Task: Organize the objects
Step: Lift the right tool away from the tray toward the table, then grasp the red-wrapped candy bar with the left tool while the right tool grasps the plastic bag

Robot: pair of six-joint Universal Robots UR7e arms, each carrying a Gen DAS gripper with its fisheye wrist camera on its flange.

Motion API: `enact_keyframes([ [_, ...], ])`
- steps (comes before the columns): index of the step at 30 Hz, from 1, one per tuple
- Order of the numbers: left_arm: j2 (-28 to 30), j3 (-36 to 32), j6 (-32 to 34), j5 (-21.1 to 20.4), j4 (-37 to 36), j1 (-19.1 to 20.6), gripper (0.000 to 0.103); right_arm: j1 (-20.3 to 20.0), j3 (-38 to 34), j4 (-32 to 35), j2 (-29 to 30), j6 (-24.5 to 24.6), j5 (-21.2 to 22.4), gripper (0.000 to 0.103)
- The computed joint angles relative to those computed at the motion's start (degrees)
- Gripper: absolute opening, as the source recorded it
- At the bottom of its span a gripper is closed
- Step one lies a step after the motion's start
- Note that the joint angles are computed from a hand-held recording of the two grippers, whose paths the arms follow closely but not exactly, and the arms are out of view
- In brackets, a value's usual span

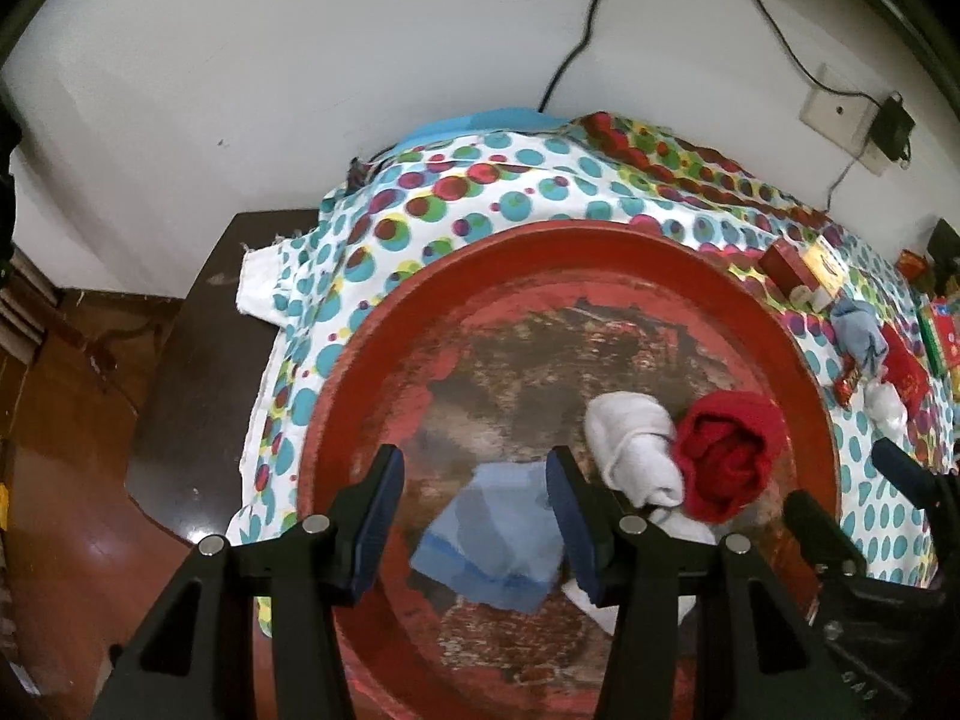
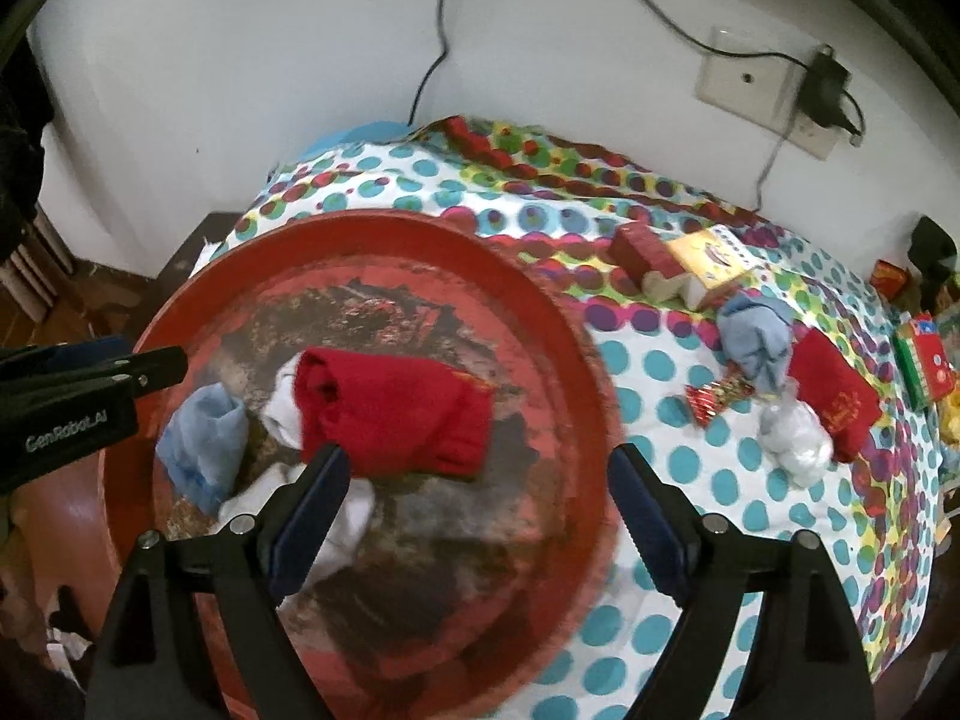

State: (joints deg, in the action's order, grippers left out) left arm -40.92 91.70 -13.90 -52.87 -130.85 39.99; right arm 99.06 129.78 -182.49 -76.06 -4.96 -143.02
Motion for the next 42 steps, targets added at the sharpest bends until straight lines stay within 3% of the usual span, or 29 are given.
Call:
enact_keyframes([
  [7, 1.08, -0.08, 1.72, -0.7, -0.56, -1.9, 0.051, -4.71, 5.63, -2.84, -8.19, -4.95, 1.9, 0.086],
  [11, 1.44, 0.23, 2.96, -1.41, -1.26, -3.22, 0.051, -8.06, 8.87, -6.51, -13.57, -11.37, 3.45, 0.086],
  [17, 2.31, 0.92, 5.24, -1.91, -2.39, -5.84, 0.051, -16.96, 12.35, -6.78, -23.86, -18.22, 12.29, 0.078],
  [20, 3.04, 1.09, 6.74, -3.16, -3.05, -7.14, 0.051, -22.64, 12.9, -3.57, -28.22, -19.66, 18.53, 0.066],
  [22, 3.7, 1.22, 7.98, -4.97, -3.62, -8.12, 0.051, -25.36, 12.96, -3.62, -28.62, -21.55, 20.79, 0.059],
  [26, 5.31, 1.08, 10.71, -9.3, -4.79, -9.26, 0.051, -29.17, 12.41, -4.44, -27.47, -26.6, 24.23, 0.057],
  [32, 8.84, -0.68, 12.93, -13.99, -5.77, -10.82, 0.051, -32.69, 10.26, -5.81, -24.53, -29.52, 28.33, 0.056],
  [36, 12.9, -4.46, 14.63, -15.0, -4.34, -11.69, 0.051, -34.94, 9.09, -5.26, -23.66, -29.89, 31.74, 0.055],
  [40, 17.93, -9.58, 16.47, -13.92, -2.77, -12.63, 0.051, -37.56, 8.82, -4.04, -24.57, -30.57, 36.71, 0.04],
  [42, 20.46, -12.54, 17.35, -14.66, -2.19, -12.63, 0.051, -38.51, 9.15, -4.0, -25.31, -31.29, 38.17, 0.039],
])
